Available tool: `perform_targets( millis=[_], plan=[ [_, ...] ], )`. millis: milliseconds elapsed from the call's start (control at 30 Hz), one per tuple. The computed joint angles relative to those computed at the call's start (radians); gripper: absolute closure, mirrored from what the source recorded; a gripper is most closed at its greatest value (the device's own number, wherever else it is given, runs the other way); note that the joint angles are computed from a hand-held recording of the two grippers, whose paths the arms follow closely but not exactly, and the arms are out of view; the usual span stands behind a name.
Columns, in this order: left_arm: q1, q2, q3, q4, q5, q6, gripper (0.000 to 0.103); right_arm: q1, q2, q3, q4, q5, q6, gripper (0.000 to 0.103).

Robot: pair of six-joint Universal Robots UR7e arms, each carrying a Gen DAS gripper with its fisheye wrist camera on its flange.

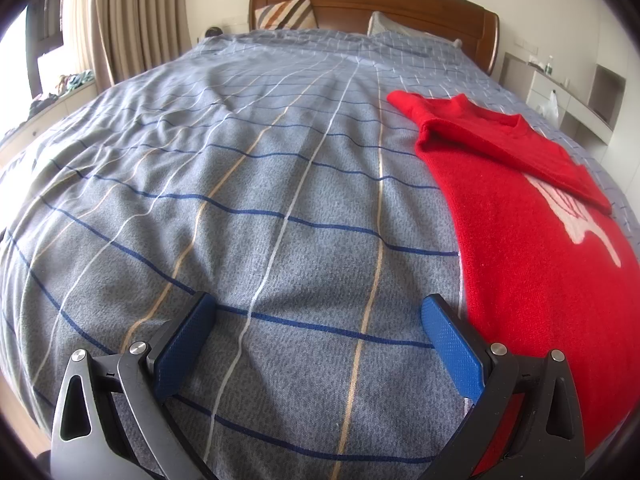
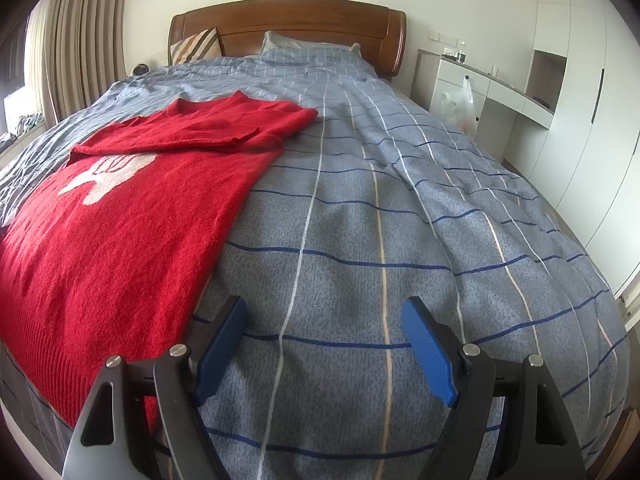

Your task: Fold small clothes

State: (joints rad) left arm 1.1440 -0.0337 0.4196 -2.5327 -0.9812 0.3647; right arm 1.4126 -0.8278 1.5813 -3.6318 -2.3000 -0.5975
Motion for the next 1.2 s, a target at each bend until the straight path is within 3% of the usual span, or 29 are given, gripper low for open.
perform_targets(
  millis=[467, 600, 667, 733, 833, 933, 967, 1033, 1100, 1200],
  plan=[
    [0.001, 0.001, 0.002, -0.009, 0.002, 0.006, 0.000, 0.000, -0.002, 0.002, -0.003, 0.002, -0.007, 0.024],
    [0.003, -0.001, -0.004, 0.013, -0.003, 0.003, 0.001, 0.012, -0.044, 0.050, -0.066, 0.049, -0.046, 0.024],
    [0.000, -0.024, -0.011, 0.117, -0.004, -0.041, 0.001, 0.030, -0.098, 0.109, -0.110, 0.093, -0.087, 0.024],
    [-0.001, -0.118, 0.106, 0.151, -0.068, -0.087, 0.002, 0.060, -0.199, 0.197, -0.046, 0.146, -0.117, 0.024],
    [-0.003, -0.269, 0.328, 0.139, -0.179, -0.071, 0.001, 0.099, -0.374, 0.313, 0.259, 0.243, -0.136, 0.024],
    [-0.002, -0.317, 0.408, 0.218, -0.231, -0.102, 0.002, 0.103, -0.436, 0.323, 0.553, 0.287, -0.018, 0.023],
    [0.000, -0.316, 0.410, 0.250, -0.253, -0.124, 0.003, 0.089, -0.434, 0.318, 0.596, 0.324, 0.029, 0.023],
    [-0.004, -0.311, 0.421, 0.276, -0.253, -0.139, 0.019, 0.040, -0.398, 0.302, 0.614, 0.406, 0.111, 0.023],
    [-0.021, -0.316, 0.462, 0.232, -0.211, -0.116, 0.020, -0.007, -0.344, 0.270, 0.613, 0.438, 0.213, 0.024],
    [-0.023, -0.328, 0.475, 0.252, -0.250, -0.130, 0.035, -0.070, -0.299, 0.236, 0.623, 0.534, 0.365, 0.031]
  ],
)
